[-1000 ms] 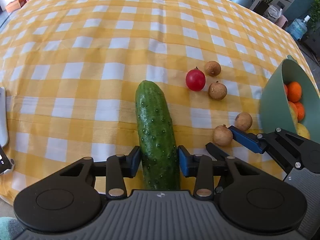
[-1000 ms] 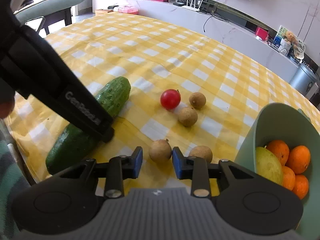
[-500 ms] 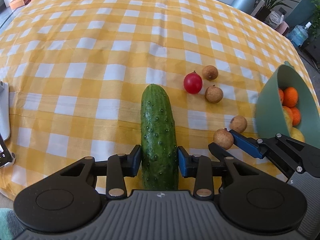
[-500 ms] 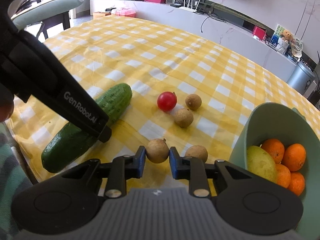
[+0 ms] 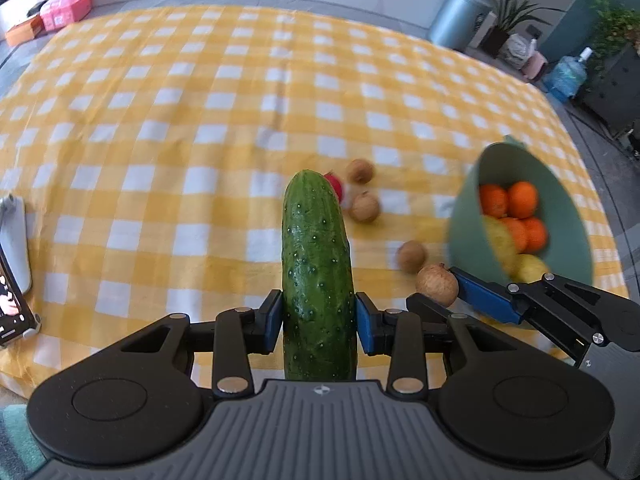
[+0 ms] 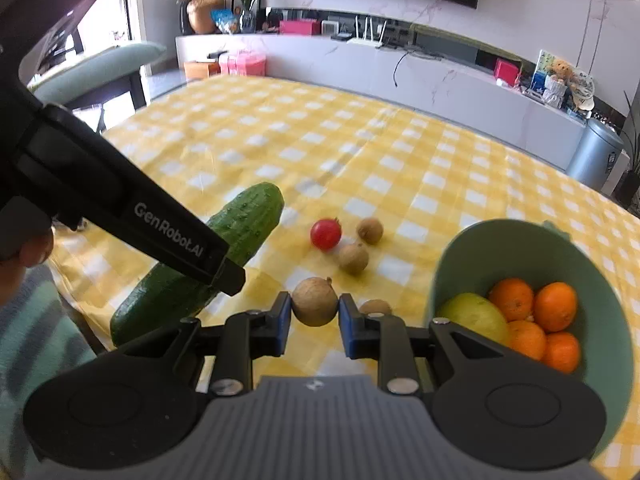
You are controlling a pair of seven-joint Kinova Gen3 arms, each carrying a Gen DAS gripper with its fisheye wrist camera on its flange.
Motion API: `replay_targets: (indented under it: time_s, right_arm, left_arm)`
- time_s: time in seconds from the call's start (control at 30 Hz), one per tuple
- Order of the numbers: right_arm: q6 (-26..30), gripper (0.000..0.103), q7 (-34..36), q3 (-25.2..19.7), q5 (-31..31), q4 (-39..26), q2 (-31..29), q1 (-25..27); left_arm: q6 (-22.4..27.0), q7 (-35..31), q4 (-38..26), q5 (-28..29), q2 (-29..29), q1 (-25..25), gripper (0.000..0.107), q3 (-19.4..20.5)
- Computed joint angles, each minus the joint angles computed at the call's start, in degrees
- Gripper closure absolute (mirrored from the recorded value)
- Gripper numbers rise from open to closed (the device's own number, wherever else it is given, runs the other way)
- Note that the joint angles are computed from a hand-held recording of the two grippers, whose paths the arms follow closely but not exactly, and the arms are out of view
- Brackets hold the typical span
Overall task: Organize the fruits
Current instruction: 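Carry the cucumber in the left tool over the colander while the right tool carries the longan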
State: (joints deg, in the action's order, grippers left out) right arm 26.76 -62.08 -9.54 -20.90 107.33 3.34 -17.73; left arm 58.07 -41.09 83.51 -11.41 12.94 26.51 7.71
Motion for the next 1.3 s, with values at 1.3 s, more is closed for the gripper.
replay_targets:
  time_s: [1.3]
  right_arm:
    - [7.12,0.081,6.35,8.69,-3.87,-3.74,-0.89,13.64]
  left_arm:
    - [1.68,-12.24,-26.87,11.36,17.09,4.59,0.065,-0.11]
